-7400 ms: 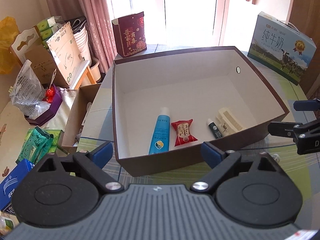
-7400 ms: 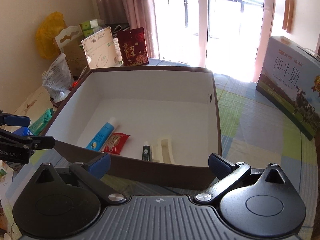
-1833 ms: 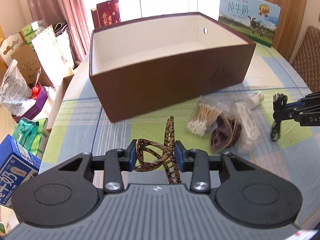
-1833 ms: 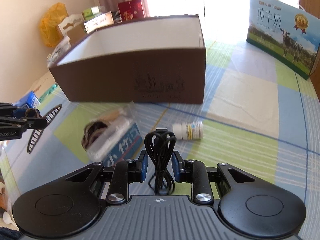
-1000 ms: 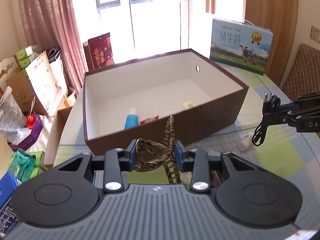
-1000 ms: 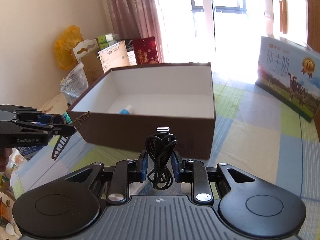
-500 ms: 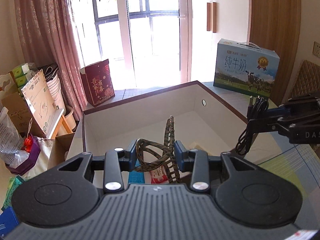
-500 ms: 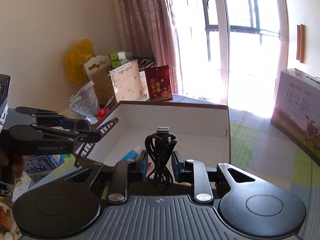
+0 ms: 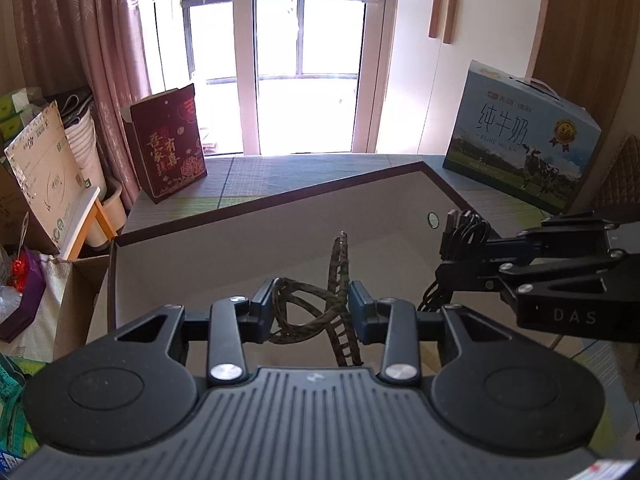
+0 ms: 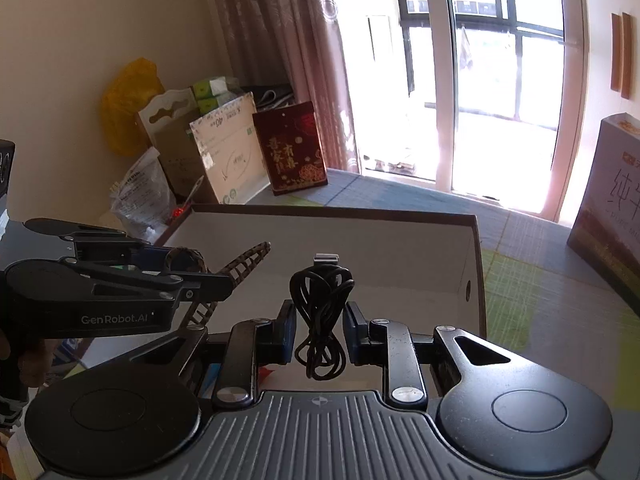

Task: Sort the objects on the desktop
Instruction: 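Lift and carry the hair clip and black cable over the brown box, then open both tools to drop the hair clip and cable into the box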

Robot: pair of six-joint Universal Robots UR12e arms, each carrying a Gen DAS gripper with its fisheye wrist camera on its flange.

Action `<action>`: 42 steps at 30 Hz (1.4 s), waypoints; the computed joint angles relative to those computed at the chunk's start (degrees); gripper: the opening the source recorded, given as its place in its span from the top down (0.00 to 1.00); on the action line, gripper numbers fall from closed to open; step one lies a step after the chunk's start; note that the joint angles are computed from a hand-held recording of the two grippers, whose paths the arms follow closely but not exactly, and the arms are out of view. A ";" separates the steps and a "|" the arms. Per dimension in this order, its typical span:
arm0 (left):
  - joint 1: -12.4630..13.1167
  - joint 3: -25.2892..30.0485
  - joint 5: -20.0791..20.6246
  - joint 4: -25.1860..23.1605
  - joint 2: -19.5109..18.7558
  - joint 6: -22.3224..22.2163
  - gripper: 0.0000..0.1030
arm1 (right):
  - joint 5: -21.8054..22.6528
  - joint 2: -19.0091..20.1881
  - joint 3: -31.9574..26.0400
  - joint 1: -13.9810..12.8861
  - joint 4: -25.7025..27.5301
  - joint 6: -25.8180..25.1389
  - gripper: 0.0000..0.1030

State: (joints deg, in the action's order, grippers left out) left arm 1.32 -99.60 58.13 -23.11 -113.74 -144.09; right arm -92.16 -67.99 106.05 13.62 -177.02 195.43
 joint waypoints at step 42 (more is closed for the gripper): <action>-4.74 9.17 17.26 -7.82 -8.18 -3.46 0.47 | 2.07 5.00 -8.77 -2.35 22.58 -2.78 0.81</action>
State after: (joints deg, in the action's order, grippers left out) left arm -3.42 -90.42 75.39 -30.93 -121.92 -147.55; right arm -90.09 -62.99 97.28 11.27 -154.44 192.65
